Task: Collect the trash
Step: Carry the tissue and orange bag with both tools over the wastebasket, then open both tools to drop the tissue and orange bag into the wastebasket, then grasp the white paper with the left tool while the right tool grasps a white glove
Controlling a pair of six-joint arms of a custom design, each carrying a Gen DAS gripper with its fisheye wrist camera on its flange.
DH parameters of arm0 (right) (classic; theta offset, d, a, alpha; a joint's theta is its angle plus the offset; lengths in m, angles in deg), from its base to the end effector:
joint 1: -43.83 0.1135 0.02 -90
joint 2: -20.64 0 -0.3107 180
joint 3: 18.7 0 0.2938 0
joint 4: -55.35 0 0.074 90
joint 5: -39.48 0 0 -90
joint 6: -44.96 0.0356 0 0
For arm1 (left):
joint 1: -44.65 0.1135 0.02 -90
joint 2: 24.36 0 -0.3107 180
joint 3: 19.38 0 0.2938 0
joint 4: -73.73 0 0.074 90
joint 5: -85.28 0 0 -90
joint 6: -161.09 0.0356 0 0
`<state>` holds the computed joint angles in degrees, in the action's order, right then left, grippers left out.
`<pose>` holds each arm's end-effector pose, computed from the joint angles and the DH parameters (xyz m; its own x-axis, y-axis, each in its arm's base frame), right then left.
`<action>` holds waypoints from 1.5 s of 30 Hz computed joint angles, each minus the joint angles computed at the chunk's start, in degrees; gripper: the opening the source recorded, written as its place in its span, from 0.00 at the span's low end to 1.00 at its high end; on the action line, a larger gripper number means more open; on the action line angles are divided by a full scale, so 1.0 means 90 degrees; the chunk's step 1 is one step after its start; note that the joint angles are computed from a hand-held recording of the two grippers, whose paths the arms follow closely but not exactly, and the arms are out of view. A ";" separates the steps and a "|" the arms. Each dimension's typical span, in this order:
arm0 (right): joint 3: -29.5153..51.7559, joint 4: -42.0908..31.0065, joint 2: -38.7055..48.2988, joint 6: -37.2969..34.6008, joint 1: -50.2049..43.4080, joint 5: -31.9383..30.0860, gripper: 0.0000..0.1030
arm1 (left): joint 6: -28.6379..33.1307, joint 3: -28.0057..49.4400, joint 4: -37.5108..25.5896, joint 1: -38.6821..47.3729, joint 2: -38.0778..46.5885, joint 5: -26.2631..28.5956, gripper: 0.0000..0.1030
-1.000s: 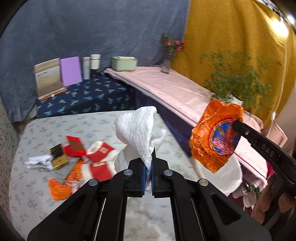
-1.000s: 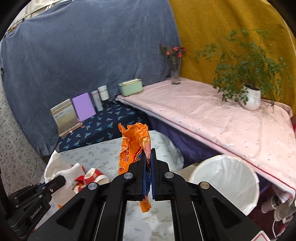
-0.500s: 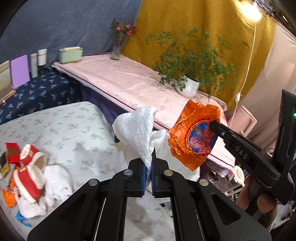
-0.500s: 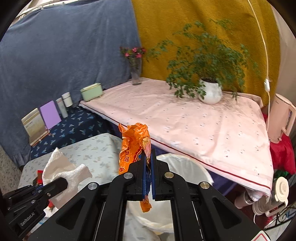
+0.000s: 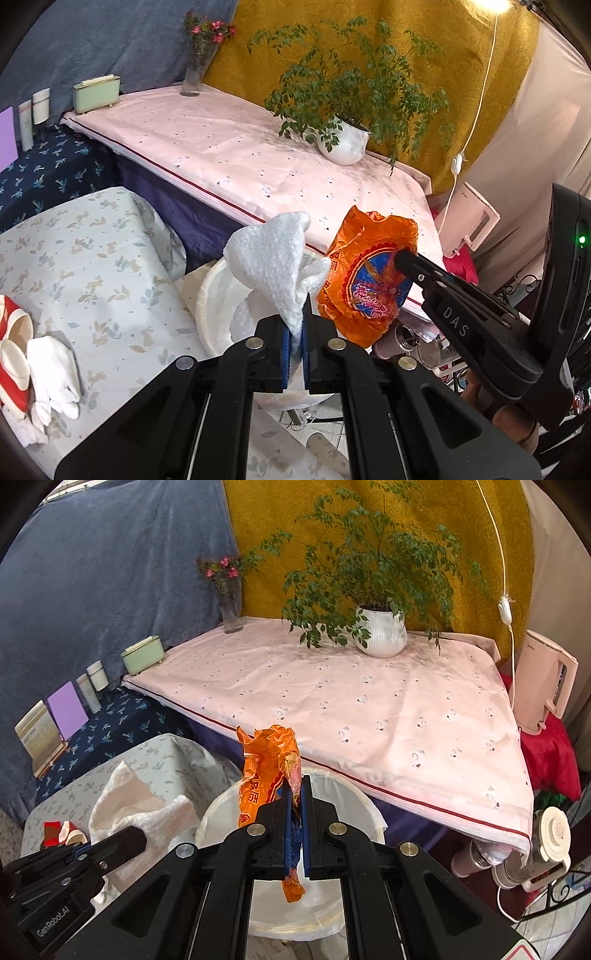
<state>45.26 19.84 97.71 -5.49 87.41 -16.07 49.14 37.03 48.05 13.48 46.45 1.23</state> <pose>0.2348 0.1956 0.2721 -0.6086 0.1457 -0.7800 0.1167 0.9887 0.0936 0.2429 -0.1513 0.2634 -0.7288 0.0063 -0.6847 0.3345 0.8758 -0.3479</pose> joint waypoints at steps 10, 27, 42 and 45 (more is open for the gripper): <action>-0.0005 -0.0118 -0.0136 0.0146 0.0110 0.0258 0.45 | -0.0065 -0.0034 0.0039 -0.0338 0.0009 -0.1192 0.64; 0.0735 -0.0383 0.0261 0.0110 0.1113 0.0974 0.63 | -0.0016 -0.0578 -0.0591 0.0689 -0.1459 -0.1499 0.78; 0.2114 -0.0299 0.1909 0.0049 0.2281 0.0827 0.68 | 0.1201 -0.1270 -0.1454 0.4628 -0.2796 -0.0205 0.89; 0.2449 -0.0288 0.2294 0.0050 0.2435 0.0700 0.68 | 0.1712 -0.1330 -0.1454 0.5869 -0.2639 0.0250 0.91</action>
